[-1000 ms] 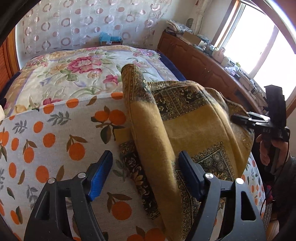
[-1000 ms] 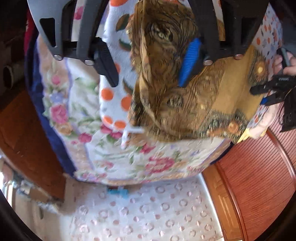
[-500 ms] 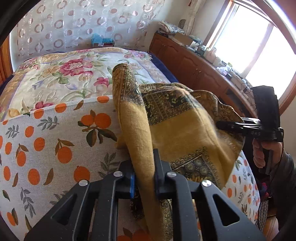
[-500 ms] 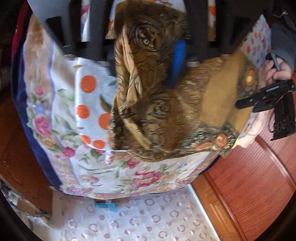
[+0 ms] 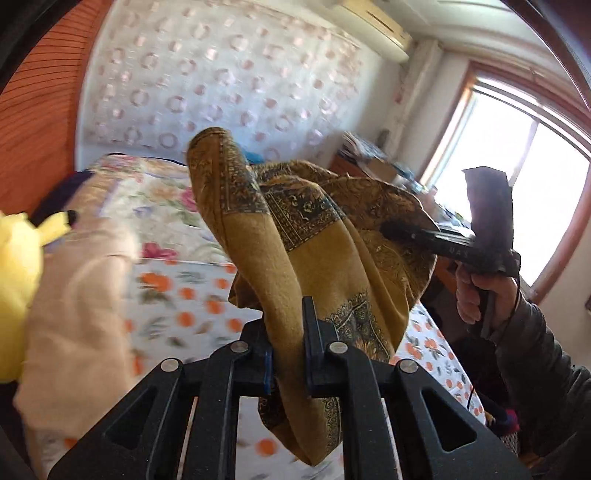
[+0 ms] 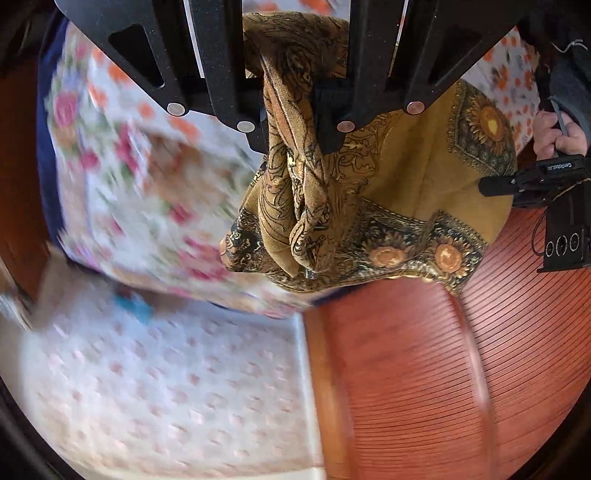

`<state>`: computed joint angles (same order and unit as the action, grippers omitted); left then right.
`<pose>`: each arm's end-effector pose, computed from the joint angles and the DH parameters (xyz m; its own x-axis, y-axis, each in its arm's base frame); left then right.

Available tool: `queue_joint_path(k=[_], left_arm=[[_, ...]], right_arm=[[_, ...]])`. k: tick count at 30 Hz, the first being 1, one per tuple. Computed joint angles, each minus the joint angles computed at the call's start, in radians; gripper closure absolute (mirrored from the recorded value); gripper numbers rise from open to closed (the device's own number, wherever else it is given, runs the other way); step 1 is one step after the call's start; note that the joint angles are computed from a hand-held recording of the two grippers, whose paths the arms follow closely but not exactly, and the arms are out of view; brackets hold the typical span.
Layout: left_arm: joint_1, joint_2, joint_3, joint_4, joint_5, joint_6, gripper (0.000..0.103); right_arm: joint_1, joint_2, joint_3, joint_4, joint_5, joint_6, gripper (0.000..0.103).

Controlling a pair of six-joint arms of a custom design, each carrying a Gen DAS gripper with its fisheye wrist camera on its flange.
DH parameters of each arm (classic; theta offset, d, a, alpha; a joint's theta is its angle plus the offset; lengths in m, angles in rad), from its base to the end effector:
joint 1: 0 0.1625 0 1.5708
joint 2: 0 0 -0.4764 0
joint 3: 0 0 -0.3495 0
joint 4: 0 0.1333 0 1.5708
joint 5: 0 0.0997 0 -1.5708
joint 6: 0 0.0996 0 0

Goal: Fold small clothes
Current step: 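Carry the folded shirt with the left gripper onto the yellow plush toy and release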

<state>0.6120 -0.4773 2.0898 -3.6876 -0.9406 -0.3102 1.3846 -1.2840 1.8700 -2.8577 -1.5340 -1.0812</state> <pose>-0.3274 -0.4644 0.0099 -0.8827 0.3204 -0.3438 0.4696 0.6309 -0.6176 0.0298 -0.5819 0.4144 -0.5888 -0.5868 0.5559 -0.8040 0.4959 -0.3281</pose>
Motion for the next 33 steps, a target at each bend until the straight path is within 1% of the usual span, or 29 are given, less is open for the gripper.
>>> queue_joint_path(k=[3, 6, 9, 11, 13, 15, 16, 18, 19, 21, 22, 24, 26, 27, 28, 29, 31, 32, 33], left_arm=[[-0.020, -0.053, 0.123, -0.084, 0.106, -0.056, 0.091], [-0.034, -0.087, 0.228, -0.156, 0.180, -0.121, 0.090], [-0.037, -0.096, 0.304, -0.215, 0.229, -0.182, 0.090], [-0.028, -0.090, 0.340, -0.250, 0.236, -0.220, 0.091], [-0.002, -0.067, 0.354, -0.280, 0.222, -0.256, 0.091], [0.023, -0.039, 0.359, -0.302, 0.214, -0.278, 0.091], [0.039, -0.022, 0.356, -0.302, 0.219, -0.292, 0.091], [0.065, 0.009, 0.340, -0.313, 0.220, -0.302, 0.091], [0.073, 0.020, 0.333, -0.315, 0.221, -0.304, 0.090], [0.081, 0.034, 0.328, -0.308, 0.240, -0.313, 0.090], [0.079, 0.036, 0.327, -0.297, 0.246, -0.322, 0.090], [0.083, 0.040, 0.327, -0.287, 0.247, -0.338, 0.090], [0.092, 0.034, 0.341, -0.299, 0.246, -0.337, 0.090], [0.093, 0.034, 0.343, -0.301, 0.250, -0.335, 0.090], [0.094, 0.034, 0.344, -0.303, 0.255, -0.332, 0.089], [0.092, 0.037, 0.345, -0.296, 0.263, -0.338, 0.088], [0.089, 0.040, 0.344, -0.289, 0.276, -0.339, 0.086], [0.080, 0.039, 0.344, -0.265, 0.290, -0.353, 0.083], [0.078, 0.034, 0.341, -0.239, 0.300, -0.360, 0.081]], right_arm=[[0.099, 0.095, -0.045, 0.004, -0.024, -0.027, 0.091], [0.184, 0.198, -0.103, 0.016, -0.049, -0.051, 0.091], [0.249, 0.301, -0.178, 0.038, -0.087, -0.064, 0.091], [0.284, 0.368, -0.240, 0.068, -0.120, -0.069, 0.091], [0.311, 0.431, -0.299, 0.089, -0.156, -0.076, 0.091], [0.317, 0.504, -0.395, 0.127, -0.186, -0.096, 0.091], [0.317, 0.539, -0.436, 0.138, -0.198, -0.092, 0.091], [0.313, 0.594, -0.497, 0.162, -0.205, -0.091, 0.091], [0.311, 0.622, -0.517, 0.156, -0.209, -0.095, 0.090], [0.311, 0.665, -0.542, 0.128, -0.227, -0.073, 0.088], [0.310, 0.678, -0.546, 0.106, -0.234, -0.057, 0.084], [0.316, 0.709, -0.556, 0.034, -0.249, -0.005, 0.065], [0.322, 0.708, -0.511, -0.064, -0.255, 0.049, 0.055], [0.321, 0.706, -0.490, -0.136, -0.245, 0.061, 0.055], [0.320, 0.691, -0.438, -0.239, -0.224, 0.067, 0.055], [0.317, 0.673, -0.391, -0.313, -0.196, 0.067, 0.055], [0.300, 0.621, -0.306, -0.357, -0.105, 0.070, 0.055], [0.292, 0.602, -0.273, -0.359, -0.074, 0.070, 0.055], [0.284, 0.586, -0.248, -0.337, -0.047, 0.069, 0.055]])
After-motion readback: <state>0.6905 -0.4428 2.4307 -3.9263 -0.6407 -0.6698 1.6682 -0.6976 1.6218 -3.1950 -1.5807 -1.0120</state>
